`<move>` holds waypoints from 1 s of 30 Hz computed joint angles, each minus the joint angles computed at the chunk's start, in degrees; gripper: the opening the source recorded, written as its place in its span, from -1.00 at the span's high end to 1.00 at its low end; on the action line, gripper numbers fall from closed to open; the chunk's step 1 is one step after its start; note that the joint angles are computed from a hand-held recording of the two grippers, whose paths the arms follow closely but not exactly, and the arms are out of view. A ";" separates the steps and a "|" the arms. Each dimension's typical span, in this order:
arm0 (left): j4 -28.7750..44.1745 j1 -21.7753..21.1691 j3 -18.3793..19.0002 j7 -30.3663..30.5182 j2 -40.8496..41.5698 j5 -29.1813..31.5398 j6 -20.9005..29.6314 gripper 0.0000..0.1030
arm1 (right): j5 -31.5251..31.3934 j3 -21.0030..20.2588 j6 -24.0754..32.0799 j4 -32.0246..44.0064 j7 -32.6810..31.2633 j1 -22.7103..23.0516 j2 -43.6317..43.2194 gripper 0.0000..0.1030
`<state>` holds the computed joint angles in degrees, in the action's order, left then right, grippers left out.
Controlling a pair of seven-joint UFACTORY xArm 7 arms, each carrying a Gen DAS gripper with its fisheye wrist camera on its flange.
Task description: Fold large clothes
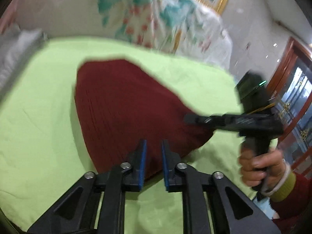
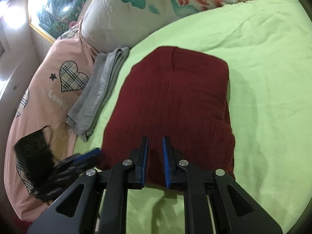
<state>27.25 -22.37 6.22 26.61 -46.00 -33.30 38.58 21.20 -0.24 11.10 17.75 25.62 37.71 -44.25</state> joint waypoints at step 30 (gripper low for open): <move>1.78 4.77 -0.63 -13.46 3.23 2.74 -5.19 0.87 | 2.44 -1.91 -0.81 9.62 -5.18 -4.94 15.01 0.71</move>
<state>29.04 -17.61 5.59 13.15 -42.77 -30.56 33.38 23.64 -2.15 10.29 27.37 20.44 32.77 -29.24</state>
